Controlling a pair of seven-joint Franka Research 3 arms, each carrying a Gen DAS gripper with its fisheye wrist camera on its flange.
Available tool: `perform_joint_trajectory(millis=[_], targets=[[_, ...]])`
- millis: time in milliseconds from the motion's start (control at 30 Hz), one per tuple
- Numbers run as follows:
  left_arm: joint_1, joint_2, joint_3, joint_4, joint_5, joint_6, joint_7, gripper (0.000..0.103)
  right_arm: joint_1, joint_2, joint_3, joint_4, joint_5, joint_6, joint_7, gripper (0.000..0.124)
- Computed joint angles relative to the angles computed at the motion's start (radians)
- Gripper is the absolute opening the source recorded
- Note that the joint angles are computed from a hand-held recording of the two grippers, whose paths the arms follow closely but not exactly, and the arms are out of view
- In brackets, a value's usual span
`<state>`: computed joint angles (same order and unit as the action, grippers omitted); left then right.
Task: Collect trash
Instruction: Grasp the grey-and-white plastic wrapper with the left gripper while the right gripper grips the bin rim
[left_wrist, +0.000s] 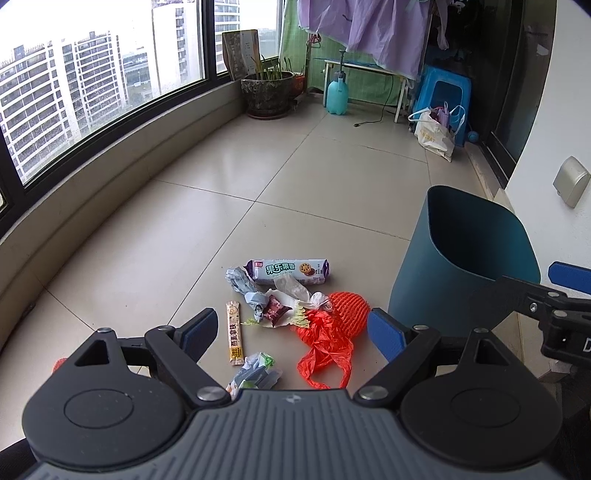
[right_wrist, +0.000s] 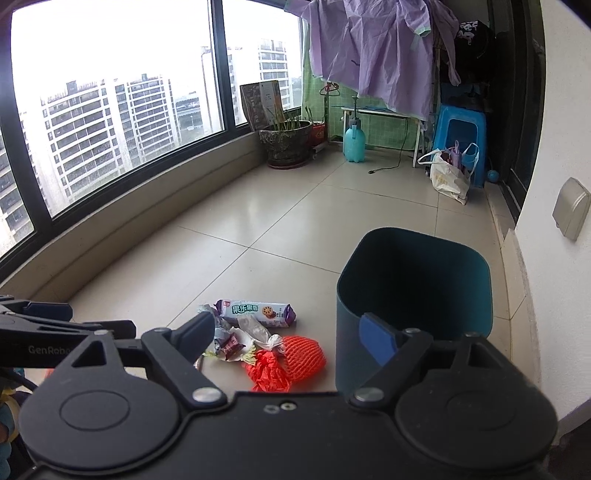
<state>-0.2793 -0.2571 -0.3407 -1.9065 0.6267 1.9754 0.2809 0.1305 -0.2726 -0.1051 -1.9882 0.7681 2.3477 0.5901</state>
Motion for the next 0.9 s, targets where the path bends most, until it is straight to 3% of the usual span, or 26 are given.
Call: perform_joint_trajectory(millis=[133, 267, 533, 667, 900], targets=[[0.008, 0.031, 0.009, 0.042, 0.006, -0.01, 0.026, 0.089, -0.026, 0.115, -0.004, 0.166, -0.058, -0.041, 0.026, 0.085], [0.016, 0.076, 0.027, 0.095, 0.015, -0.024, 0.073, 0.089, -0.076, 0.29, 0.011, 0.407, -0.158, -0.111, 0.157, 0.086], [0.049, 0.196, 0.091, 0.176, -0.055, 0.002, 0.2, 0.089, -0.141, 0.578, 0.044, 0.734, -0.339, -0.146, 0.385, 0.084], [0.078, 0.266, 0.134, 0.198, -0.153, 0.043, 0.281, 0.089, -0.151, 0.702, 0.05, 0.867, -0.419, -0.163, 0.486, 0.08], [0.13, 0.317, 0.167, 0.079, -0.324, 0.13, 0.437, 0.089, -0.189, 0.922, 0.072, 1.169, -0.498, -0.356, 0.617, 0.074]])
